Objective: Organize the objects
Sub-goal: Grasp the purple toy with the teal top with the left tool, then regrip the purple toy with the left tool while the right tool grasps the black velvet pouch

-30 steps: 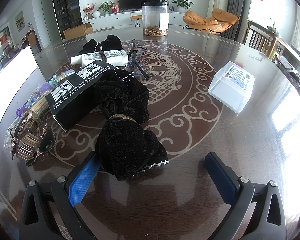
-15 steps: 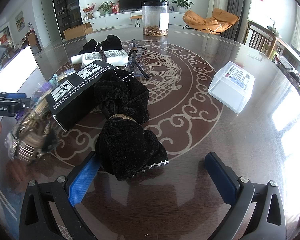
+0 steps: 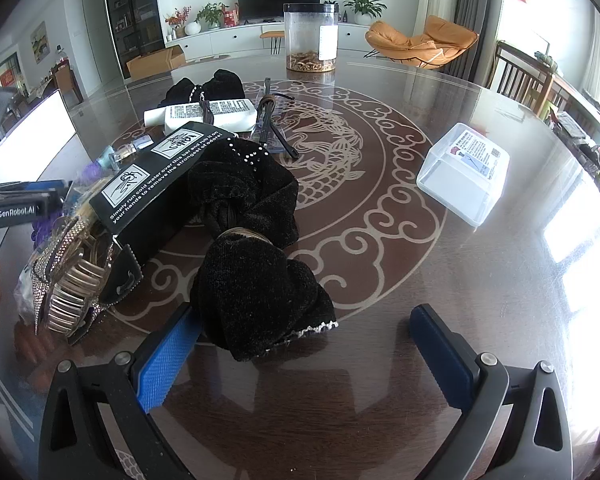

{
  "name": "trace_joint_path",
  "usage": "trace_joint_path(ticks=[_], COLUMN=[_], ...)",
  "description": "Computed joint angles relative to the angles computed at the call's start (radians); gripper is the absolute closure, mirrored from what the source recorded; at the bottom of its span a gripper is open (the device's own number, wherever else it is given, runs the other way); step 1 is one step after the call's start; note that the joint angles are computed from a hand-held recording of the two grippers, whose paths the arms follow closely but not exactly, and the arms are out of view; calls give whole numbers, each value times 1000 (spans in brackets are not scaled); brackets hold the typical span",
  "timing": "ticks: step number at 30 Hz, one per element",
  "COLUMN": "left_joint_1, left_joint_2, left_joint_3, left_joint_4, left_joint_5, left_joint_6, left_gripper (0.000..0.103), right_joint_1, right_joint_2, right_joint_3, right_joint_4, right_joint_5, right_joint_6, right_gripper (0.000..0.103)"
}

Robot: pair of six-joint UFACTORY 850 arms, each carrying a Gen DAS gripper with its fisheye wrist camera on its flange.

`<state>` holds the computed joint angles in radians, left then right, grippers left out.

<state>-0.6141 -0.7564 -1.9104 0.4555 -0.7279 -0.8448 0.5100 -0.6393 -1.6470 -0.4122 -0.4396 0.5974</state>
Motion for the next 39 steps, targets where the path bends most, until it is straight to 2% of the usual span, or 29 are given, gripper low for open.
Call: trace_joint_path(ticks=[4,7,11,14,16,17,18,19,20,24,29,32,35,39], left_joint_1=[-35,-54,-68,-67,-71,-79,-88,-98,-106,-88,-83,-85,-87,-87], left_joint_2=[136,225,274,294,275,267,245,227,215,210,197,200,200,195], left_joint_3=[217,353,442,478,459,448,418,389,370,361,345,351,351,346], left_joint_4=[133,181,270,305,303,308,299,277,288,223,208,211,216,214], left_joint_5=[65,126,196,249,266,249,206,154,119,111,98,99,98,96], left_joint_6=[-237,-351,-444,-476,-435,-418,-386,-350,-344,-331,-318,-324,-331,-330], left_gripper=[84,84,82,75,55,47,28,21,20,2,0,0,0,0], right_joint_1=[0,0,0,0,0,0,0,0,0,0,-2,-15,-35,-66], right_joint_2=[0,0,1,0,0,0,0,0,1,1,-7,0,52,129], right_joint_3=[0,0,1,0,0,0,0,0,1,0,-15,-20,39,120], right_joint_4=[0,0,0,0,0,0,0,0,0,1,10,160,278,357], right_joint_5=[0,0,0,0,0,0,0,0,0,0,-6,-45,-88,-96], right_joint_6=[0,0,0,0,0,0,0,-1,-1,-2,-10,-202,-335,-384], right_gripper=[0,0,0,0,0,0,0,0,0,0,0,0,0,1])
